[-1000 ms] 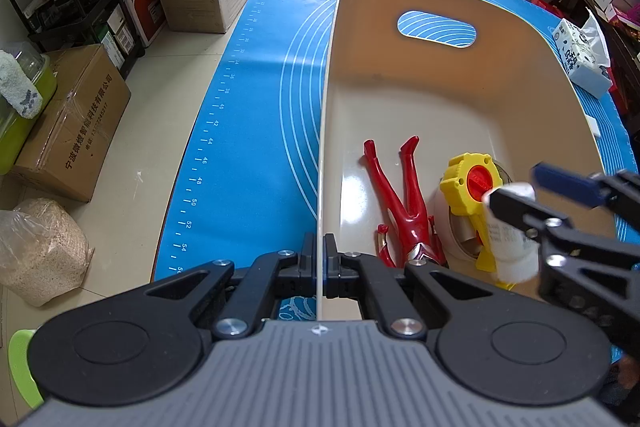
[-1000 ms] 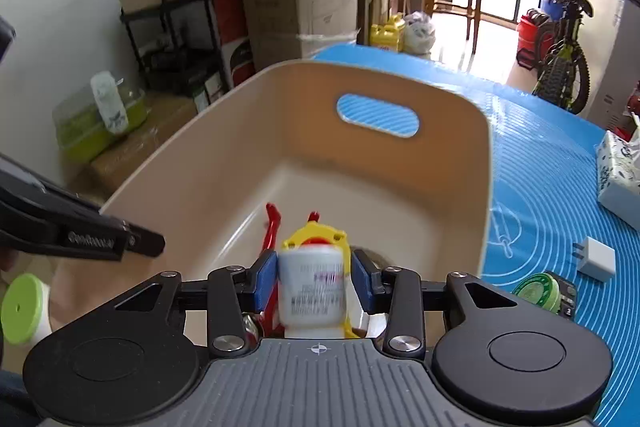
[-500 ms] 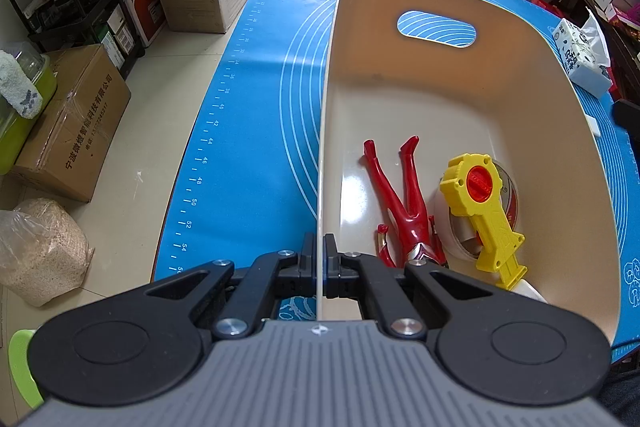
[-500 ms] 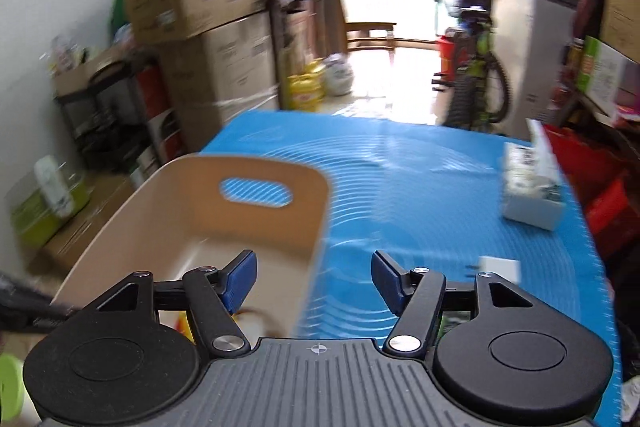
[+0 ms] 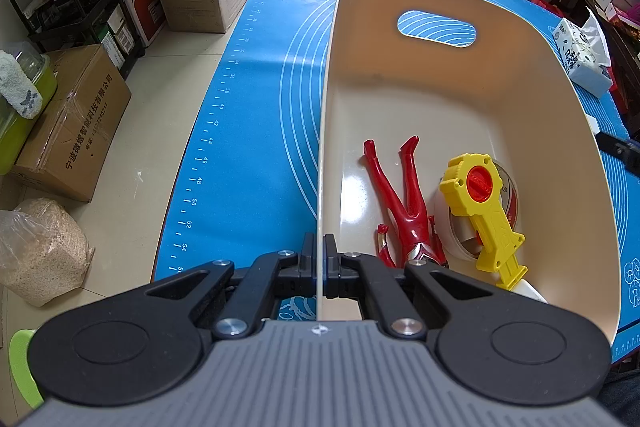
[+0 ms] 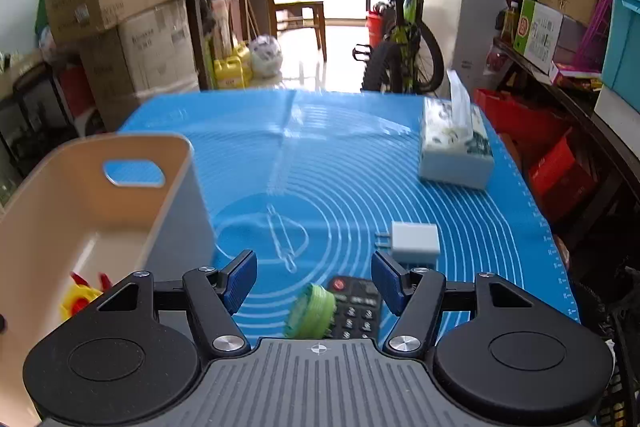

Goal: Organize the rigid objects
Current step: 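Grasp the green tape roll with the right tool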

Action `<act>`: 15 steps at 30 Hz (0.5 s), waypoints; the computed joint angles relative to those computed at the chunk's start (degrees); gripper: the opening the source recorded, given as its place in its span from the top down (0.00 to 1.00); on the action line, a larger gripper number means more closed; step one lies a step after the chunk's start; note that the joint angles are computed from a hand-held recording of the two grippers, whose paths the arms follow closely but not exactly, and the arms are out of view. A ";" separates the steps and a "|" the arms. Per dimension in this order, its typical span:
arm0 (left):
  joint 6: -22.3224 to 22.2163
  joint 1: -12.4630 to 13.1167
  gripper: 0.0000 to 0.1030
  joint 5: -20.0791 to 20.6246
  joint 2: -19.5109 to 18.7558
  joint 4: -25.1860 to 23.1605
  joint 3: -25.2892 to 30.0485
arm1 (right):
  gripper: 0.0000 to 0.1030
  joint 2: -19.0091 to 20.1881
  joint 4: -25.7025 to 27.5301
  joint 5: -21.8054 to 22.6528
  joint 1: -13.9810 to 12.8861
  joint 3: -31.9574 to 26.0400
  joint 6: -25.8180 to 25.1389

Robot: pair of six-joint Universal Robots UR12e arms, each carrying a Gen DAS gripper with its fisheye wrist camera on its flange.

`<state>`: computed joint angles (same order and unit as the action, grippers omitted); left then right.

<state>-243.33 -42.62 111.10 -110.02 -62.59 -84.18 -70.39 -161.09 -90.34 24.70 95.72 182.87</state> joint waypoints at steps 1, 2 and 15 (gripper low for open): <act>0.00 0.00 0.97 0.00 0.00 0.00 0.00 | 0.32 0.19 0.24 -0.12 -0.01 0.00 -0.34; 0.00 0.00 0.97 0.00 0.00 0.00 0.00 | 0.32 0.39 0.49 -0.27 0.03 -0.04 -0.61; 0.06 0.01 0.97 -0.02 0.04 0.04 -0.05 | 0.33 2.60 3.13 -0.42 0.86 -0.71 -4.23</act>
